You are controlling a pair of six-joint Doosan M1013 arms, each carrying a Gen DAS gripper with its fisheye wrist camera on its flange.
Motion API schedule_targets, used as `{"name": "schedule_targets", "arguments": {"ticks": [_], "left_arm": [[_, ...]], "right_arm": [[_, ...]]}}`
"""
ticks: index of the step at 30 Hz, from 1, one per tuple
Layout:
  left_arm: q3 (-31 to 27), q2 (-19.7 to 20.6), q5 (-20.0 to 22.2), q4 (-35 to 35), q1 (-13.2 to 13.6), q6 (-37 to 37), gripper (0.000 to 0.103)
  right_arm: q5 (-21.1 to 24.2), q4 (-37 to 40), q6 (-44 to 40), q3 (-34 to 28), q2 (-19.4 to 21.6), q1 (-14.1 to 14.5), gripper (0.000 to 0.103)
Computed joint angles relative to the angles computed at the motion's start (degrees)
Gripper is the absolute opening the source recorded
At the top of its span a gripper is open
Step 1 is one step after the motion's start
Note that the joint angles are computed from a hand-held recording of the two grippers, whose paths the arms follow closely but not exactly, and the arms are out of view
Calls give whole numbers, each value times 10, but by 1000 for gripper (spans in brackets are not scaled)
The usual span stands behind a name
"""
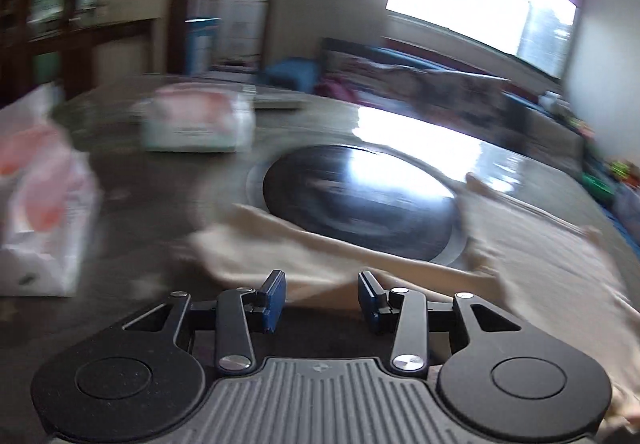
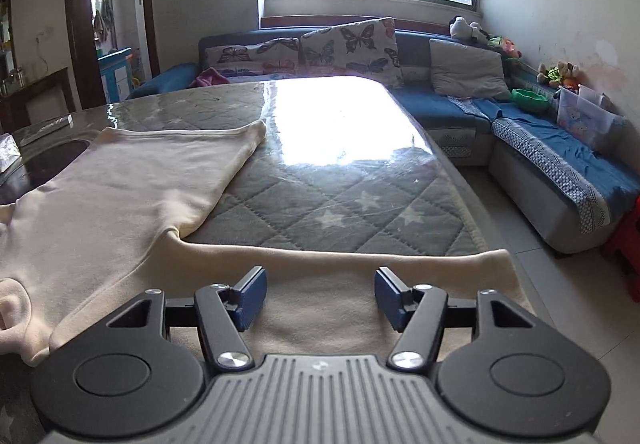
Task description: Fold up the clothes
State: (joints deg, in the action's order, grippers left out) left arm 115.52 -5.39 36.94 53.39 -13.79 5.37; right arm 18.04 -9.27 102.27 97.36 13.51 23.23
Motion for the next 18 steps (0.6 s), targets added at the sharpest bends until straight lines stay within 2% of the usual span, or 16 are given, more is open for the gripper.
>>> {"name": "schedule_targets", "arguments": {"ticks": [2,3,7,9,10,11,14,18], "left_arm": [[-5,5,44,8,13,-30,43],[-7,9,51,5,19,-31,43],[-12,20,52,2,35,-15,41],[-13,25,53,10,36,-9,31],[-13,27,54,14,35,-7,20],[-13,28,54,19,34,-5,14],[-17,34,45,41,37,0,7],[-30,46,27,85,49,3,6]], "right_arm": [[-1,3,1,1,-1,0,62],[-1,5,0,1,-1,0,62],[2,-1,4,1,-1,0,62],[3,-5,9,1,-1,0,62],[3,-8,13,1,-1,0,62],[3,-11,16,1,-1,0,63],[5,-17,22,-1,0,0,63],[9,-27,33,-2,1,1,63]]}}
